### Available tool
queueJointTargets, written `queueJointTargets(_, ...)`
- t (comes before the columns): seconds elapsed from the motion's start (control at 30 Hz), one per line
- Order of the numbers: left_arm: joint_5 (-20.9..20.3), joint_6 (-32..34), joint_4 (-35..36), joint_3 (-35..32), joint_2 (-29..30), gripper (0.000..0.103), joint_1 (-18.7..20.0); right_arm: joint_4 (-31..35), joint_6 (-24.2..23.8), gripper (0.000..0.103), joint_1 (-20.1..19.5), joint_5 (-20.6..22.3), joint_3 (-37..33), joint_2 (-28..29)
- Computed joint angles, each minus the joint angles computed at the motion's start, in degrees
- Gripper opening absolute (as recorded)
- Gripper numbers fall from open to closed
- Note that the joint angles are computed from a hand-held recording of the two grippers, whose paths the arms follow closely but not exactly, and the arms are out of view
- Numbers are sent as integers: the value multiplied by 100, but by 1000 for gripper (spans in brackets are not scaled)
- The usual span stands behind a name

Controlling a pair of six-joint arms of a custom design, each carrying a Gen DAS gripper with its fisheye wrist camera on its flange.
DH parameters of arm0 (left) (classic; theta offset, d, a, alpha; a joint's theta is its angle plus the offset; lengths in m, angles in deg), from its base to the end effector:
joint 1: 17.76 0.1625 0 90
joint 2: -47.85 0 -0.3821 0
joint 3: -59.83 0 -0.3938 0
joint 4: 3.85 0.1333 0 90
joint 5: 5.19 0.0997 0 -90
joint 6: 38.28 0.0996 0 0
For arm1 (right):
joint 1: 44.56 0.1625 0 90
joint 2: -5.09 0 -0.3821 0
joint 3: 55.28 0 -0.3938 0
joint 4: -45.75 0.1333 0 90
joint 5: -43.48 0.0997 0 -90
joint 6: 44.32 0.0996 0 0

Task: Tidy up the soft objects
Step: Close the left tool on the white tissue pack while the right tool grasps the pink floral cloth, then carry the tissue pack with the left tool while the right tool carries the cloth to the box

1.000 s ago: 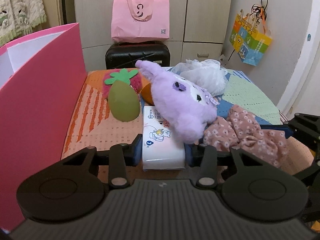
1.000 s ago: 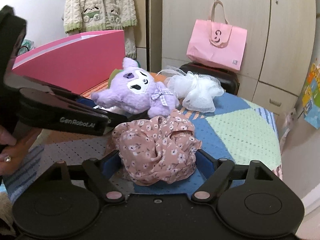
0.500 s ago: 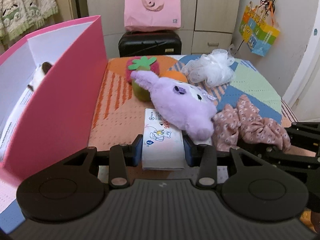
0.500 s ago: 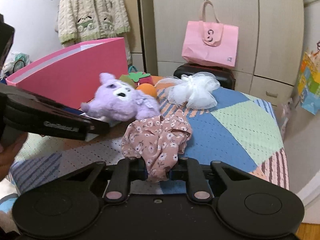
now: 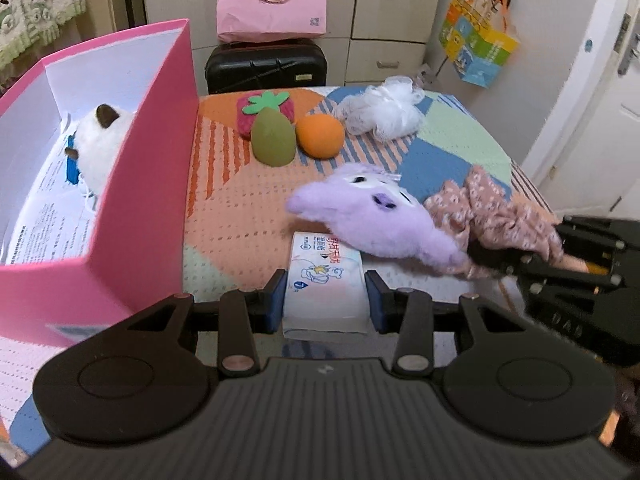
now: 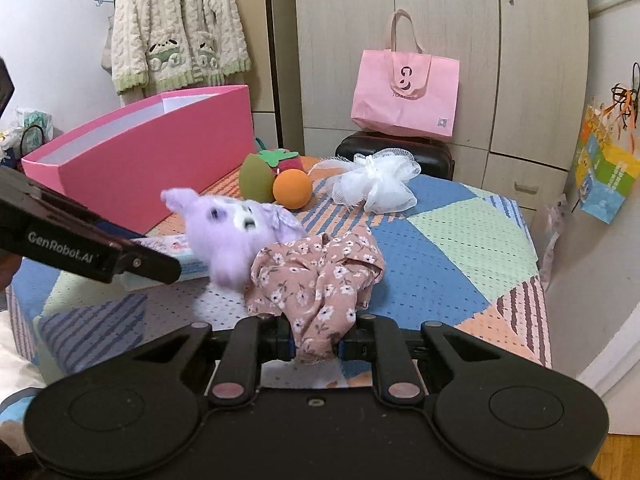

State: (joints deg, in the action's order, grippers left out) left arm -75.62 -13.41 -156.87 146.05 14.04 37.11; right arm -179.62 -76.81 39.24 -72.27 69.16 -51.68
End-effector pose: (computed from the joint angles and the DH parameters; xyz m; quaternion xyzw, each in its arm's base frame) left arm -0.2509 -0.6463 -0.0108 0.4770 0.8576 -0.1059 0.1604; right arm 0.0377 -0.4868 0.1761 0.0633 -0.8166 0.4511 0.3545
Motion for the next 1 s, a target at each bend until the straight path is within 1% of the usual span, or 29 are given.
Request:
queueJointTargets(0.1,184,163,-14,129,-128,40,-18,63,59,20,66,-45,103,-92)
queueJointTargets(0.17,223,283,-57,228,-233,40,-15,165,136,20,117,-114,181,-176)
queueJointTargets(0.27,159,334,16,327,-404,40,30,223,199,20,200,-227,293,-267)
queueJointTargets(0.37,37,318,132,423,-577,40,89,479,371,20,271,-318,378,-391)
queueJointTargets(0.43,-70,276,199,481,-686,40,143,647,452,20,292,-291,410,-460)
queueJointTargets(0.53,-73,222,188,572,-795,40,201,789,529,20,376,-396,370,-447)
queueJointTargets(0.67,-162,151,245,723,-1003,40,289,1199,725,20,432,-233,417,-599)
queueJointTargets(0.8,-355,29,541,713,-1215,40,396,1768,1066,20,520,-143,418,-800)
queueJointTargets(1.0,-512,12,867,737,-1559,40,502,2453,1259,21,728,-15,348,-1011)
